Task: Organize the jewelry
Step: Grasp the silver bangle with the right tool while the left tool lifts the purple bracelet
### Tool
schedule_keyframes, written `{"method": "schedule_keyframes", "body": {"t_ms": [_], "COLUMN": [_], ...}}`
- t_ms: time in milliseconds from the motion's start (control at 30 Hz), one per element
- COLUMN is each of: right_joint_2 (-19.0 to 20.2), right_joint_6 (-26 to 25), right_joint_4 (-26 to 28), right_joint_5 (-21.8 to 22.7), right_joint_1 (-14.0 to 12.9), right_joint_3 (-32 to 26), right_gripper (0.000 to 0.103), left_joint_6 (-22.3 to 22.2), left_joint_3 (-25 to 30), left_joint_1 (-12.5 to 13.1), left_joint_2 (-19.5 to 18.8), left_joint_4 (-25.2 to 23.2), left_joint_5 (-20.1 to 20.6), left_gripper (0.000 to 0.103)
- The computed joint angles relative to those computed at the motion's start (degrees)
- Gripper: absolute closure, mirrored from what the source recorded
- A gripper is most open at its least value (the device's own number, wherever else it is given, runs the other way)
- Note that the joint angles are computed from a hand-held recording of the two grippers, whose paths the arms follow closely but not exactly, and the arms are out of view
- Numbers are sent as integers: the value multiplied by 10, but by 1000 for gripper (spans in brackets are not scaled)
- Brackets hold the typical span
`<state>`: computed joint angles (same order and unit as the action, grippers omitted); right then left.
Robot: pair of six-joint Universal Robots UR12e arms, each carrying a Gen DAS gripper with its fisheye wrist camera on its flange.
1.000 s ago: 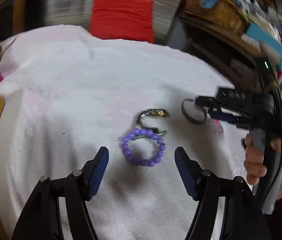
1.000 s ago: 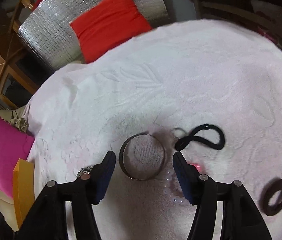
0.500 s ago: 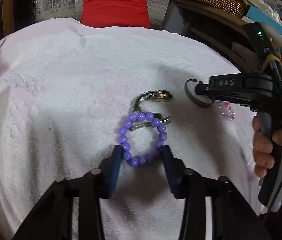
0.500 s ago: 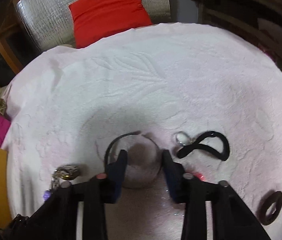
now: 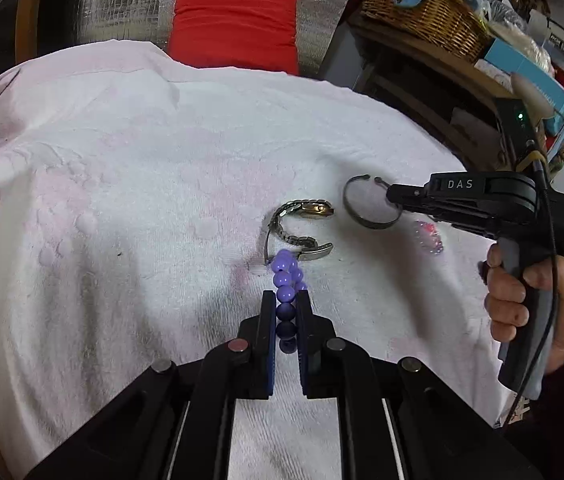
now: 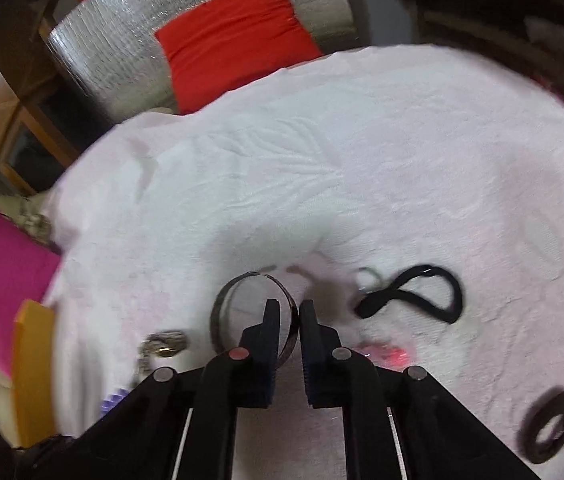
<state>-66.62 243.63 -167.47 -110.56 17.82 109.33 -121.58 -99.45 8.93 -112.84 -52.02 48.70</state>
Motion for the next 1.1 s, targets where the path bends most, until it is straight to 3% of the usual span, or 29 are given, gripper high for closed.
{"method": "schedule_keyframes", "body": {"t_ms": [167, 233, 300, 400, 500, 700, 967, 1100], "right_joint_2": [-2, 2, 11, 22, 31, 52, 41, 26], "right_joint_6": [11, 15, 17, 15, 20, -35, -45, -27], "right_joint_4": [-13, -4, 3, 15, 70, 184, 169, 118], "right_joint_5": [36, 37, 28, 1, -13, -79, -64, -41], "right_joint_1": [-4, -5, -4, 4, 9, 28, 26, 23], "right_joint_3": [3, -3, -16, -33, -56, -107, -92, -65], "right_gripper": [87, 67, 37, 37, 37, 38, 41, 41], "left_joint_6": [5, 6, 9, 9, 7, 2, -13, -20], "left_joint_3": [2, -1, -3, -2, -2, 4, 7, 5], "left_joint_1": [4, 5, 5, 7, 10, 18, 26, 28], "left_joint_2": [3, 6, 8, 8, 8, 6, 6, 9], "left_joint_4": [-14, -7, -7, -8, -9, -12, -4, 6], "left_joint_5": [7, 18, 25, 30, 30, 22, 3, -6], "left_gripper": [94, 94, 94, 94, 94, 94, 94, 94]}}
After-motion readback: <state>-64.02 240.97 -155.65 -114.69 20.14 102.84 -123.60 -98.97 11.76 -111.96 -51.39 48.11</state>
